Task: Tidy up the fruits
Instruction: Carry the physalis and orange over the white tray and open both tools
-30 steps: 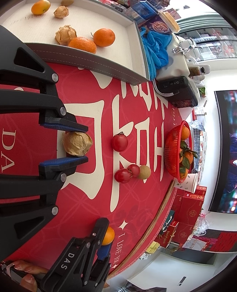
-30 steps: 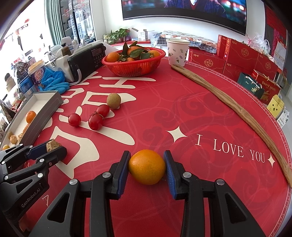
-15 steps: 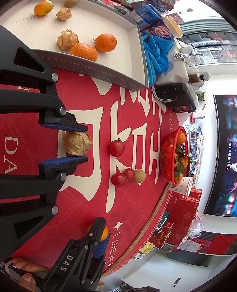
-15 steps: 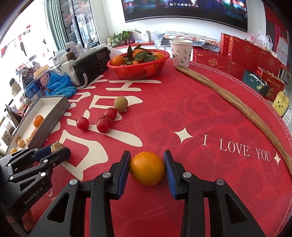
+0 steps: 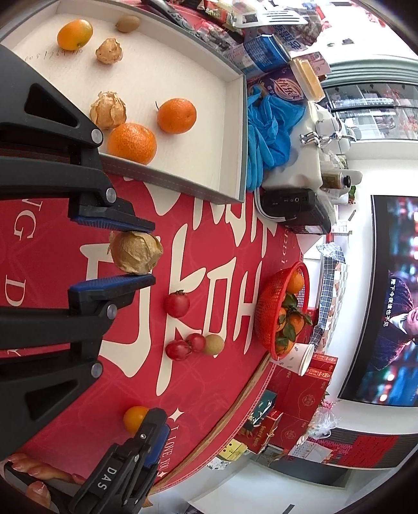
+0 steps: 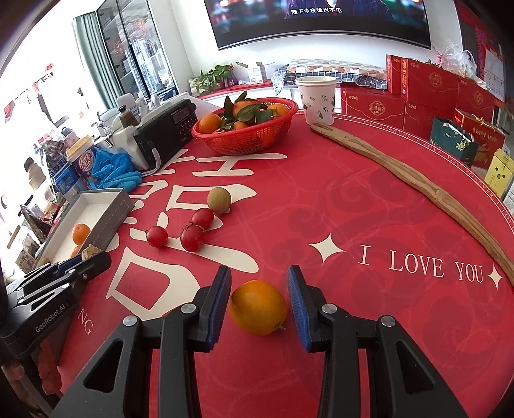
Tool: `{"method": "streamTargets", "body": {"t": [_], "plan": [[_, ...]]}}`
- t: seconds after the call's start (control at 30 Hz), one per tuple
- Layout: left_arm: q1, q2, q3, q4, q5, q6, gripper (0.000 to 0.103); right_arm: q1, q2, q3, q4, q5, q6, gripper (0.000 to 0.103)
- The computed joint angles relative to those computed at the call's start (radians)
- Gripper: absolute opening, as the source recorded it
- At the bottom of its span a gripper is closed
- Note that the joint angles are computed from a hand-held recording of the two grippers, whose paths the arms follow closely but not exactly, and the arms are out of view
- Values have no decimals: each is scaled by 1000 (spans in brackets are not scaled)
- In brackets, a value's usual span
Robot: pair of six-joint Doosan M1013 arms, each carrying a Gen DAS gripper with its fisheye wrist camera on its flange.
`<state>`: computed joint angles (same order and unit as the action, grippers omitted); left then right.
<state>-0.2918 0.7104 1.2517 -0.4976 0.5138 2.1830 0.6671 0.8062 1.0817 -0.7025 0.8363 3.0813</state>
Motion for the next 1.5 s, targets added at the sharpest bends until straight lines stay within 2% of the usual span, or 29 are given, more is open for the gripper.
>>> {"method": "streamTargets", "body": {"t": [0.13,0.27,0.47,0.5,0.53,0.57,0.67,0.73,0.77,0.8,0.83,1.0,1.1,1.37,1.5], "plan": [[6,-3,3,3,-12,-11,28,6,6,-25,-15,29,-10,38],[14,-2,-2,11,-7,-34,28,5,15,-50,9,28,-37,38],[18,-1,-4,33,-10,-64,28,6,33,-92,41,68,-104,40],[18,0,-5,35,-8,-66,28,6,41,-105,55,90,-132,46],[18,0,-5,37,-9,-69,28,9,52,-124,59,125,-154,64],[18,0,-4,37,-10,-68,28,12,61,-136,49,148,-163,75],[18,0,-5,37,-10,-68,28,16,86,-171,46,209,-205,74],[18,1,-6,37,-6,-69,28,9,92,-176,81,213,-220,73],[18,1,-7,37,-5,-69,28,5,96,-180,101,220,-224,59],[18,1,-7,38,-5,-70,28,3,99,-182,107,232,-222,53],[18,1,-7,38,-5,-70,28,8,103,-186,76,252,-208,38],[19,0,-8,31,-7,-72,28,1,78,-134,85,167,-164,38],[22,-1,-8,23,-10,-72,28,4,76,-142,70,159,-167,38],[46,-8,-12,-2,-57,-99,28,12,109,-253,72,146,-257,38],[65,-3,-27,61,-87,-208,28,11,156,-363,108,151,-344,38]]}}
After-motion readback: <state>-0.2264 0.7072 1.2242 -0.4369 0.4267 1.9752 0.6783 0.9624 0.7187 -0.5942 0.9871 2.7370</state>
